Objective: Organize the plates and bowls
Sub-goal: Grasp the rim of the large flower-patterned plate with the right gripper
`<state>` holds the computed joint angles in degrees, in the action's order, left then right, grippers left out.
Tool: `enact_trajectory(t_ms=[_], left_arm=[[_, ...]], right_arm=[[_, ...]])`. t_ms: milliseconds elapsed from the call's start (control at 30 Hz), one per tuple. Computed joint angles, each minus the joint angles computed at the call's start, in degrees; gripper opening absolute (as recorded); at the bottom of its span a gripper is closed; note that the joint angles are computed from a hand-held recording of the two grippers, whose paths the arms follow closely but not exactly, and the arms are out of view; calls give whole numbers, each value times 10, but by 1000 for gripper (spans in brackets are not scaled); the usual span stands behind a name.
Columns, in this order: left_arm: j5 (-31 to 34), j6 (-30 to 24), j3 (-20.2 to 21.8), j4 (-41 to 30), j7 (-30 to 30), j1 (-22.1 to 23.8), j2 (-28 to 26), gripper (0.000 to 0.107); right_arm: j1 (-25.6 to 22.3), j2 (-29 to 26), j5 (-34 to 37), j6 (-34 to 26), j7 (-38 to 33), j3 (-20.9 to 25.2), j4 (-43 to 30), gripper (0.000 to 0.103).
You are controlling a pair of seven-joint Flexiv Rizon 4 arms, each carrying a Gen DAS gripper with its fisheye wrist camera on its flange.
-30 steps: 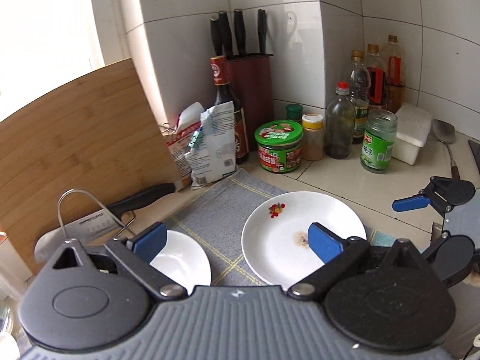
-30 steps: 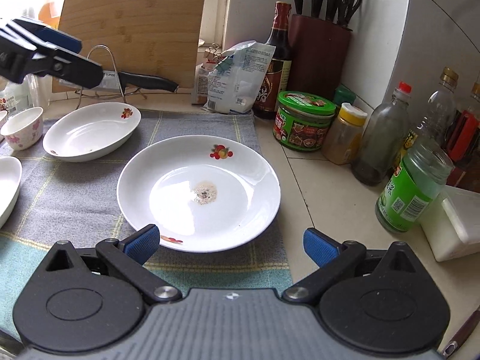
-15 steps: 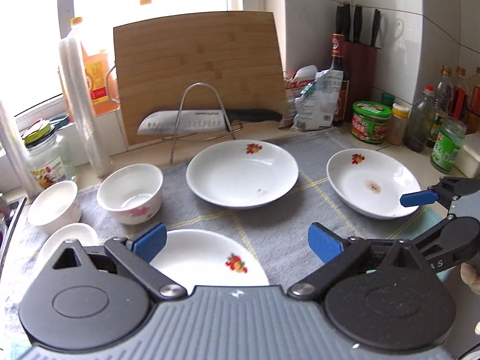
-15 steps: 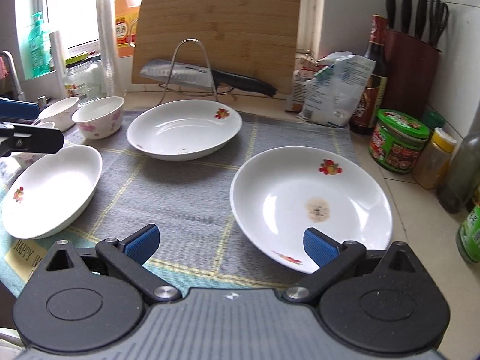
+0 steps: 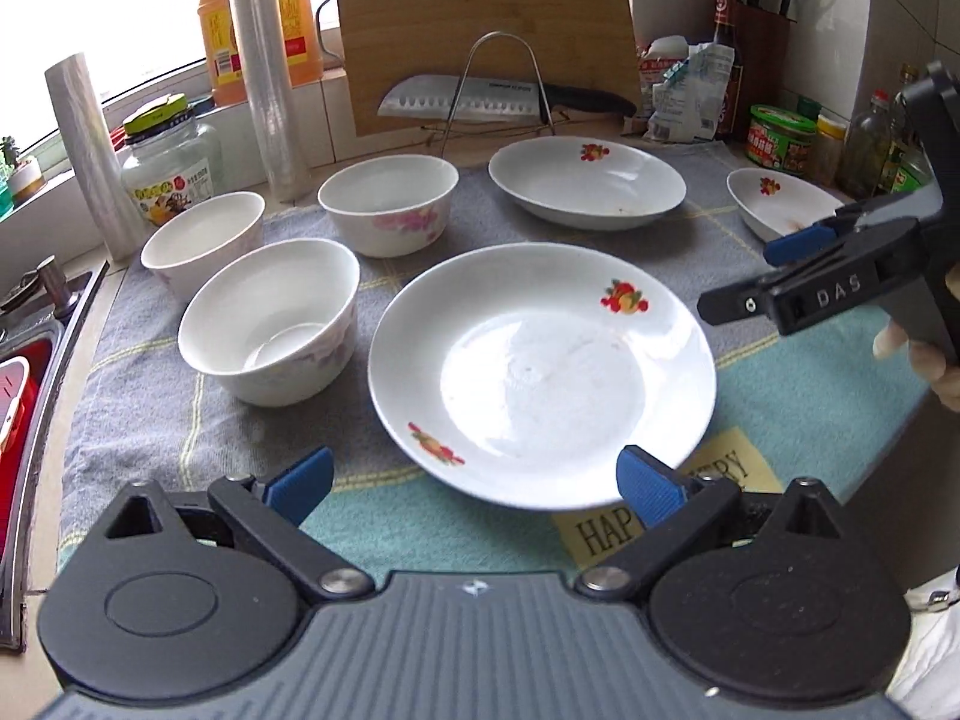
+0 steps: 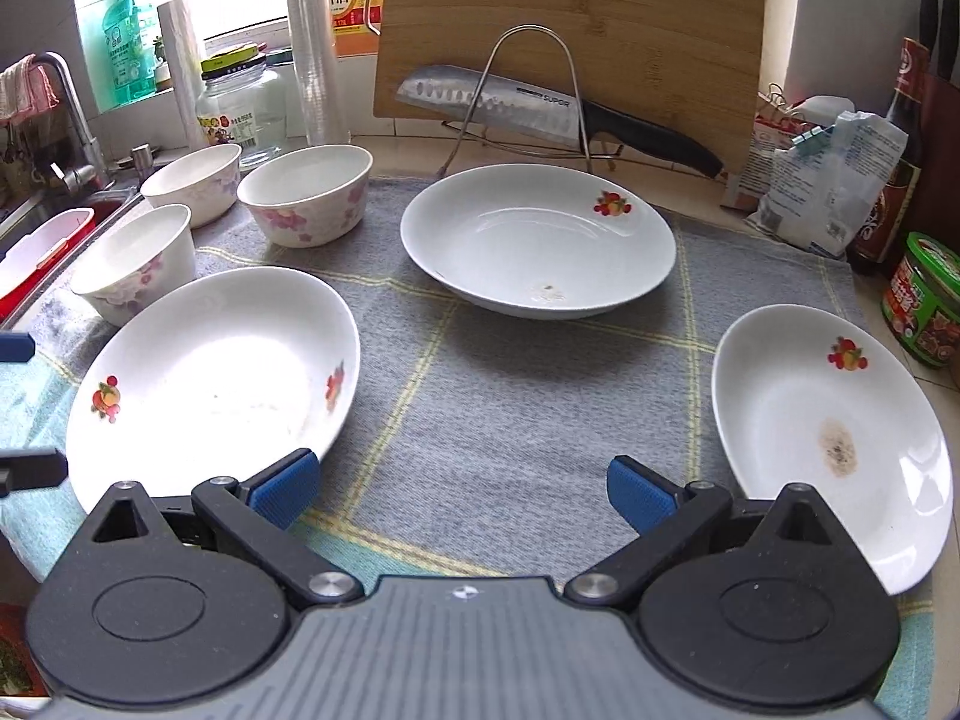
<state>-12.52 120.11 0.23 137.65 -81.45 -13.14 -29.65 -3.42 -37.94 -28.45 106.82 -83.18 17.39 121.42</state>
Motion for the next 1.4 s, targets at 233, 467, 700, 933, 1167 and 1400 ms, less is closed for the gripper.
enact_trajectory(t_ms=[233, 467, 700, 933, 1167, 1400], left_arm=[[136, -12, -71, -1, -3, 134, -26, 100], [226, -20, -126, -33, 4, 215, -59, 100], [251, -17, -139, -56, 24, 233, -80, 102], [260, -20, -159, -68, 25, 251, -92, 102], [268, -17, -165, -76, 29, 258, -100, 103], [293, -23, -187, -79, 41, 287, -106, 103]], right_arm=[[47, 13, 22, -40, 13, -4, -7, 103], [125, 29, 63, -79, 3, -54, -6, 103], [108, 21, 91, -140, -16, -11, -30, 103], [89, -3, 122, -194, -67, 28, -73, 103], [56, -28, 152, -243, -161, 76, -123, 103], [44, -40, 188, -305, -243, 101, -167, 103]])
